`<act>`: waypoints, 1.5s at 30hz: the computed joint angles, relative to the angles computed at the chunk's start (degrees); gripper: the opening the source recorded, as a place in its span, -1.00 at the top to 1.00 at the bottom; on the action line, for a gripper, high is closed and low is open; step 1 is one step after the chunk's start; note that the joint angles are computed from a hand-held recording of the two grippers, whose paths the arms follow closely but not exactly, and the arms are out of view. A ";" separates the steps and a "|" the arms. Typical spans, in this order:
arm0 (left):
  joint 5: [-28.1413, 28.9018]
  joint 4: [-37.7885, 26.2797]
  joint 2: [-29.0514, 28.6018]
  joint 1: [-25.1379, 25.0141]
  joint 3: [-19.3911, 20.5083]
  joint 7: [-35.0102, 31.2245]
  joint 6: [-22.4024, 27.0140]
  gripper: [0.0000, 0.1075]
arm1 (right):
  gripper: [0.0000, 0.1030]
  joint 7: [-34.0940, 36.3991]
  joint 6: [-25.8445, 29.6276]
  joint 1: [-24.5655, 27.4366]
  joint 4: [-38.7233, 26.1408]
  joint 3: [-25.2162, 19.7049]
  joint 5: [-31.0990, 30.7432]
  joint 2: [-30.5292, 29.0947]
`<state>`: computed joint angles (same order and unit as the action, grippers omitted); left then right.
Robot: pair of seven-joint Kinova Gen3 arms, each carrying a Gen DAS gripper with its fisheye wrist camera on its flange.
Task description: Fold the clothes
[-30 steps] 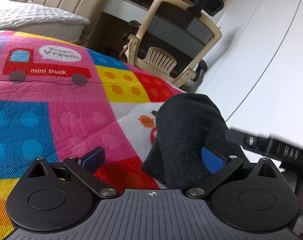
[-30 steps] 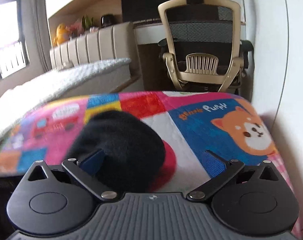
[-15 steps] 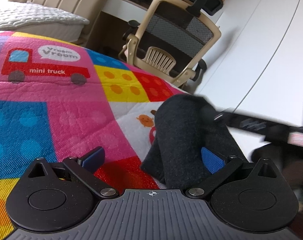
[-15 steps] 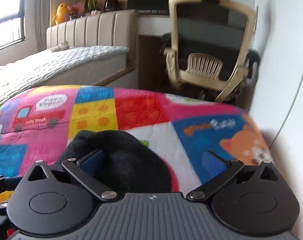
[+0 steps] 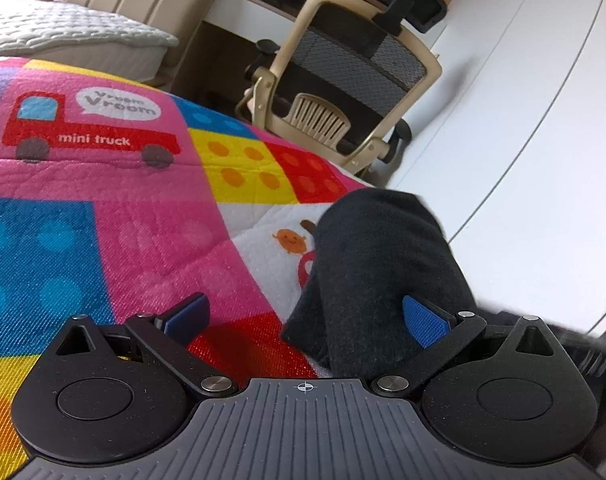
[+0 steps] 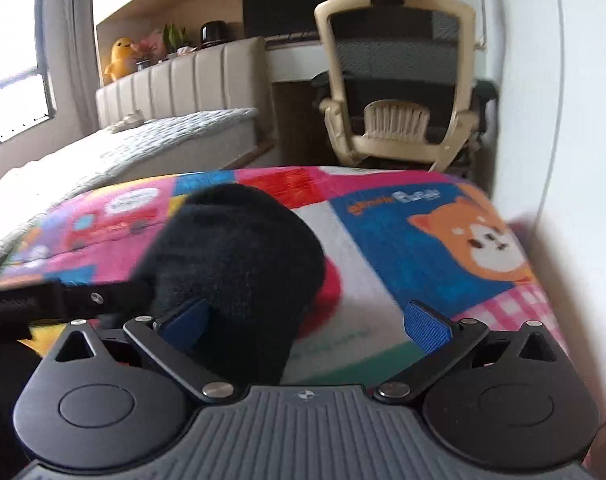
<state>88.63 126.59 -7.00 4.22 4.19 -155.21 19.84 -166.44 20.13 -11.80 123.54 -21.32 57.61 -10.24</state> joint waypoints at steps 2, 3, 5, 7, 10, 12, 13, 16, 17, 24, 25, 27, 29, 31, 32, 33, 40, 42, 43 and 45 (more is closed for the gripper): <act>-0.11 -0.07 0.10 0.03 0.00 -0.02 0.05 -0.92 | -1.00 -2.73 1.73 4.14 -0.58 -5.31 4.66 0.75; -0.27 -0.11 0.12 0.06 0.03 0.22 -0.06 -0.92 | -1.00 -3.66 3.29 5.79 -1.03 -7.95 6.99 1.25; -0.23 -0.07 0.06 0.08 -0.07 0.36 0.02 -0.92 | -1.00 -7.77 4.32 6.97 -0.80 -10.03 11.65 1.38; 0.13 0.10 -0.11 -0.48 0.43 0.12 0.02 -0.92 | -1.00 -12.33 3.82 4.99 0.12 -8.06 15.51 0.79; 1.43 0.91 -1.07 -7.41 5.84 -0.34 1.71 -0.92 | -1.00 -14.43 0.50 -1.32 2.05 -0.27 14.49 -2.17; -0.25 1.62 -3.24 -12.58 11.12 1.96 0.75 -0.92 | -1.00 -12.15 -2.21 -4.48 3.69 4.31 9.96 -4.56; -1.65 2.10 -4.93 -15.13 13.78 3.46 0.24 -0.92 | -1.00 -11.06 -3.30 -4.88 4.76 5.18 7.63 -6.04; -8.64 4.24 -12.83 -19.39 18.81 10.25 -0.74 -0.92 | -1.00 -7.95 -7.20 0.14 8.62 1.66 0.64 -11.12; -10.97 5.14 -15.48 -18.72 19.31 12.58 -1.99 -0.92 | -1.00 -7.18 -8.18 2.80 9.96 -0.82 -1.54 -13.05; -26.01 11.42 -34.07 -22.66 31.61 28.89 -9.82 -0.92 | -1.00 -18.30 -10.25 18.06 18.17 -18.98 -3.55 -28.80; -27.29 11.46 -36.72 -24.32 32.31 31.22 -7.74 -0.92 | -1.00 -20.63 -11.16 20.72 19.20 -21.19 -3.64 -31.45; -29.61 11.10 -42.03 -28.15 34.01 35.88 -3.56 -0.92 | -1.00 -25.29 -13.52 26.02 20.79 -24.96 -3.51 -34.67; -32.72 10.82 -46.23 -31.45 36.87 40.54 -1.88 -0.92 | -1.00 -27.17 -15.83 29.68 21.91 -27.13 -3.96 -35.67; -37.27 10.33 -46.36 -32.05 38.36 45.20 -1.63 -0.92 | -1.00 -25.96 -16.85 31.16 22.36 -27.85 -5.77 -34.95; -38.76 10.14 -46.46 -32.02 38.40 47.22 -1.68 -0.92 | -1.00 -25.87 -18.05 32.39 22.63 -27.87 -6.33 -36.17; -39.39 10.00 -46.52 -32.21 38.38 48.37 -1.52 -0.92 | -1.00 -25.29 -19.30 34.32 22.78 -28.76 -7.02 -37.46; -44.78 8.97 -45.88 -32.47 38.83 54.56 -0.30 -0.92 | -1.00 -20.12 -19.10 35.41 22.51 -30.40 -11.40 -37.71; -46.05 9.21 -46.05 -31.91 38.96 56.12 -0.78 -0.92 | -1.00 -19.07 -18.68 35.24 22.57 -30.72 -13.10 -38.21; -46.70 9.27 -46.12 -31.76 39.12 56.91 -1.01 -0.92 | -1.00 -18.37 -18.71 35.33 22.60 -30.88 -13.77 -38.51; -47.99 9.38 -46.19 -31.58 39.54 58.43 -1.58 -0.92 | -1.00 -16.81 -18.68 35.43 22.64 -31.20 -14.94 -38.87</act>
<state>40.64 135.98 -53.20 -27.36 43.74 -96.78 18.26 -183.25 1.44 23.62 146.18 -52.52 42.67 -49.11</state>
